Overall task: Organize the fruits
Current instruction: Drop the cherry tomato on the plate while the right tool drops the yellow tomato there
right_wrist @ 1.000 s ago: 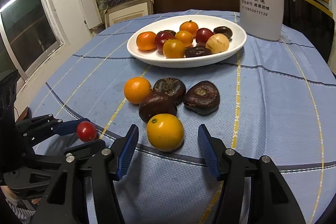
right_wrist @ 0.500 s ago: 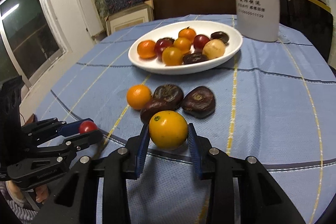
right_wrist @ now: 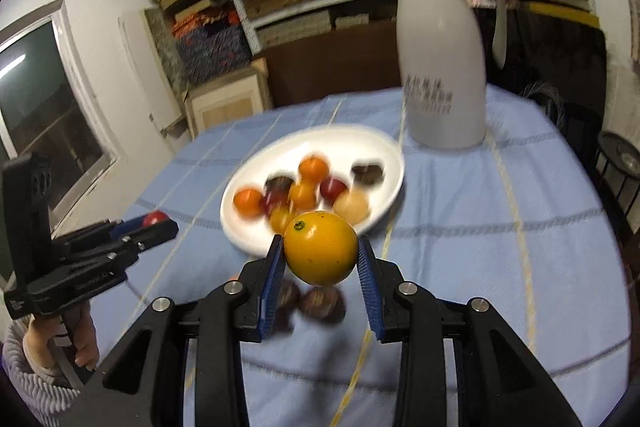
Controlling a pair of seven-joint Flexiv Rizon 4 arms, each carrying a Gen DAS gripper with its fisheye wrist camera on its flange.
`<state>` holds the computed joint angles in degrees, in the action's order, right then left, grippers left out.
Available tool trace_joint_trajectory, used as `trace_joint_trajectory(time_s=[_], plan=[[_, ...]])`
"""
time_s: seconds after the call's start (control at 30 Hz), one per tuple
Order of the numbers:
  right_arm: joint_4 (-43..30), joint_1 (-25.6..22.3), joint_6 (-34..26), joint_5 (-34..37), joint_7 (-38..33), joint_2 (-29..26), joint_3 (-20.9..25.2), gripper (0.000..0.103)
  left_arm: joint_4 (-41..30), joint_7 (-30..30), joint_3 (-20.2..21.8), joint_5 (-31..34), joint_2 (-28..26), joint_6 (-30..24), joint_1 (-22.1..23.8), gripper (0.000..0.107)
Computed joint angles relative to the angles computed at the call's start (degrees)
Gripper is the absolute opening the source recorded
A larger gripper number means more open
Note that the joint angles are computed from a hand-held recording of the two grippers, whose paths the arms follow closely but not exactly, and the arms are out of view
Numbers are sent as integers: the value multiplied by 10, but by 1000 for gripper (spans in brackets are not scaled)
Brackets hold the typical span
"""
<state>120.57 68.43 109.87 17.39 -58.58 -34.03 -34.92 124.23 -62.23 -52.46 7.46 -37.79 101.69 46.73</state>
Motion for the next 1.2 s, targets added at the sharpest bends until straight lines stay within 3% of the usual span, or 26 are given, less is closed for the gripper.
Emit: trace_joint_trajectory(time_s=[0.13,0.37,0.63,0.77,0.8,0.87,0.97,1.2], plan=[[-34,-35,-4,-12,4,-6,8,36,-63,6,16,-29,-22,-27,-44,31],[-135,-159,-35,-74,29,-56,115,37,-180,33,98,-104,-68,-73,-150,31],[-220,-211,-88,-168,66,-111,159,37,-306,74,198,-183,-123,-111,-257,31],[-241,-233,-92,-201,81,-128,180,37,-336,99,214,-210,-139,-125,-280,32],[-248,-237,-97,-209,84,-132,184,37,-343,105,229,-213,-141,-127,-292,33],[-257,-242,-102,-219,92,-139,187,38,-347,104,252,-222,-143,-109,-312,59],[-250,-219,-99,-219,109,-145,152,45,-341,108,247,-226,-142,-99,-308,64],[-228,-208,-72,-205,117,-132,131,46,-314,102,232,-209,-133,-58,-293,78]])
